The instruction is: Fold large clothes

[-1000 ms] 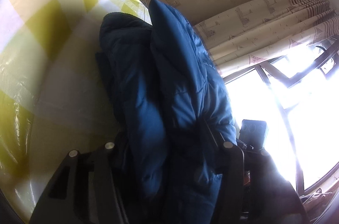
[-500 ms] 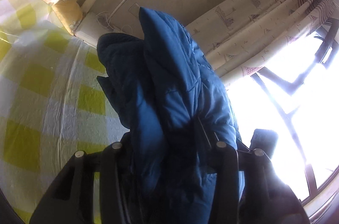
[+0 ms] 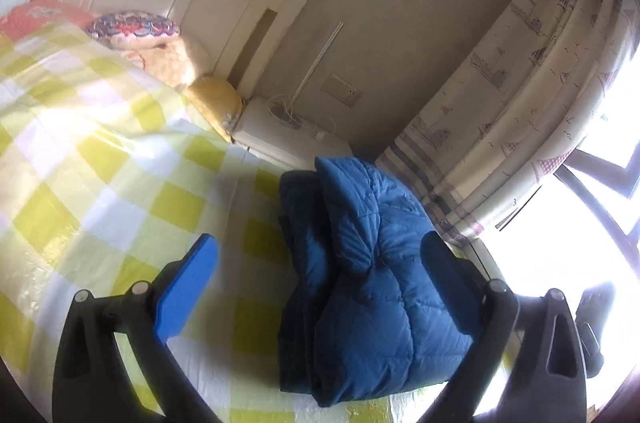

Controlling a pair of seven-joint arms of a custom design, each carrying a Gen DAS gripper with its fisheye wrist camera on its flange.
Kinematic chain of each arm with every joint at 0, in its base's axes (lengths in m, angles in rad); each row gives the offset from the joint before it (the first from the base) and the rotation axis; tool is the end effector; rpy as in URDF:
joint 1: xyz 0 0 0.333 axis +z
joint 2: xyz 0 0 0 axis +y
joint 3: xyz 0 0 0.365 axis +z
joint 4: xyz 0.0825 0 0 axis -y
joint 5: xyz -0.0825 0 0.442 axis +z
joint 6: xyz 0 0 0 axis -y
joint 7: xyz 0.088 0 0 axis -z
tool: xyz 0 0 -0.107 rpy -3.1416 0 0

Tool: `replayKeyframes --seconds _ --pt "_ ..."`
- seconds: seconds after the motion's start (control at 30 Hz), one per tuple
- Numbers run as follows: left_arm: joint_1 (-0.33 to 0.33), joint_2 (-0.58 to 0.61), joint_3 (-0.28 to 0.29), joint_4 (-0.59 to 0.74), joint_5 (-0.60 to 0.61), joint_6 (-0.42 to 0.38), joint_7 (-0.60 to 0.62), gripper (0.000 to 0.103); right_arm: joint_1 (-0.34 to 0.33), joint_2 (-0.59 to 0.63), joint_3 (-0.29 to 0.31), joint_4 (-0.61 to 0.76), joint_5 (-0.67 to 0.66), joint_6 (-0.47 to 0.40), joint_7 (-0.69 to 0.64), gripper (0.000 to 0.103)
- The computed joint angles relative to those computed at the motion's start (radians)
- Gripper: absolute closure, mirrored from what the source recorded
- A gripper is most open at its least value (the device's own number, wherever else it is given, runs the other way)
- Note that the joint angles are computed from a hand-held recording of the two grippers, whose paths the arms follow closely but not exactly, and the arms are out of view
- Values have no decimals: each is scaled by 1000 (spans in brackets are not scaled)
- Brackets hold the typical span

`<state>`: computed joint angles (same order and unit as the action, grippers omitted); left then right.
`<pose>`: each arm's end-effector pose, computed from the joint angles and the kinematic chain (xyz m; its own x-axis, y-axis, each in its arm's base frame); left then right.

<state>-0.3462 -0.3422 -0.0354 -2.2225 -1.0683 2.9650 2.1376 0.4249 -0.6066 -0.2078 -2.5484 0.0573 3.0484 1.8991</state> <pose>0.5096 -0.1432 0.6434 -0.2705 -0.8345 0.4801 -0.5479 -0.2766 -0.7895 0.4352 0.0729 0.6202 0.0588 -0.8944 -0.4433 -0.5292 0.3486 -0.7736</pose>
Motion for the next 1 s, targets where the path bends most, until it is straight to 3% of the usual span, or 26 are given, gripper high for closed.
replayKeyframes --seconds 0.07,0.13,0.2,0.27,0.33,0.47,0.6,0.8,1.0 --pt "100 -114 -130 -64 80 110 -32 2 -166 -80 175 -58 -49 73 66 4" --pt "274 -235 -292 -130 253 169 -168 2 -341 -179 335 -107 -228 133 257 4" --pt "449 -371 -434 -188 377 166 -270 2 -508 -286 504 -149 -237 177 299 4" --pt "539 -489 -513 -228 437 101 -319 2 -571 -384 606 -184 -194 135 275 4" --pt "530 -571 -538 -285 465 55 -359 2 -567 -461 656 -211 -210 29 323 4" --pt "434 -676 -562 -411 478 2 -441 2 -418 -495 637 -258 -239 -160 344 4" --pt "317 -704 -545 -478 486 -56 -501 2 -353 -524 652 -283 -291 -266 366 4" --pt "224 -751 -496 -543 512 -93 -590 2 -304 -623 671 -321 -352 -321 468 4" --pt "220 -803 -503 -578 601 -121 -666 2 -253 -640 680 -323 -422 -357 534 4"
